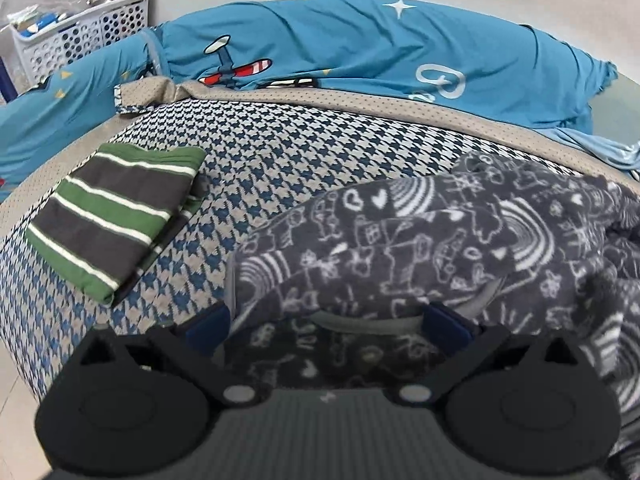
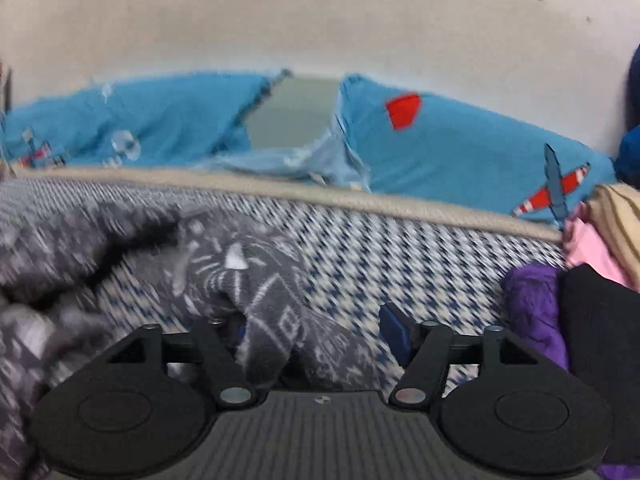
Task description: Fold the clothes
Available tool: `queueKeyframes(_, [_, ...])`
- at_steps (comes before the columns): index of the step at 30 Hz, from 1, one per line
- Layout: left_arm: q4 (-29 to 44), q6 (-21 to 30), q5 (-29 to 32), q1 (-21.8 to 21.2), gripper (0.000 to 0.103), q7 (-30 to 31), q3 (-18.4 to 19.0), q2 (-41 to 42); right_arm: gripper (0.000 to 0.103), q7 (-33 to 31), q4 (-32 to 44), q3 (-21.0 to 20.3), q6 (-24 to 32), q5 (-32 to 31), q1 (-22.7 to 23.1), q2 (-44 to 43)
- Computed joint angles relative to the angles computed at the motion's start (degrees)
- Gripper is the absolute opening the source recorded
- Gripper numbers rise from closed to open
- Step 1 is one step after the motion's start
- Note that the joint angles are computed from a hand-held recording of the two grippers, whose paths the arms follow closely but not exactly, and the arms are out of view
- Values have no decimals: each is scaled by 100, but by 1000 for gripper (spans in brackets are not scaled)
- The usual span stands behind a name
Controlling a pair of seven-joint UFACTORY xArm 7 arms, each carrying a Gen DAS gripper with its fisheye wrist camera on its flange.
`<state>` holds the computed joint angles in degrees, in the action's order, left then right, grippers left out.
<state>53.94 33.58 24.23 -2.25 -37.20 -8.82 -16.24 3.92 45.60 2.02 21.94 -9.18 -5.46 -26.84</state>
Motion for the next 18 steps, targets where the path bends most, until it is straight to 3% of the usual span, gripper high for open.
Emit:
queueKeyframes(2, [5,-17,-33,-17,103,9,7,7,65,-193,9,-144,146,107,98,-43])
queueKeyframes(5, [8,-51,28,-14,103,-34,-29,1,65,-898,-124,-579,55,554,513,-249])
queueKeyframes(11, [-7,-110,86,-13,103,-91,-49,-19,67,-2137,-346,-1025,64,1179,965,-649])
queueKeyframes(15, [-7,-105,85,-22,103,-80,-49,-15,74,-2473,-404,-935,262,1247,820,-839])
queueKeyframes(18, [-10,-108,66,-30,103,-60,-40,-13,85,-2834,-322,-1105,751,1454,922,-939])
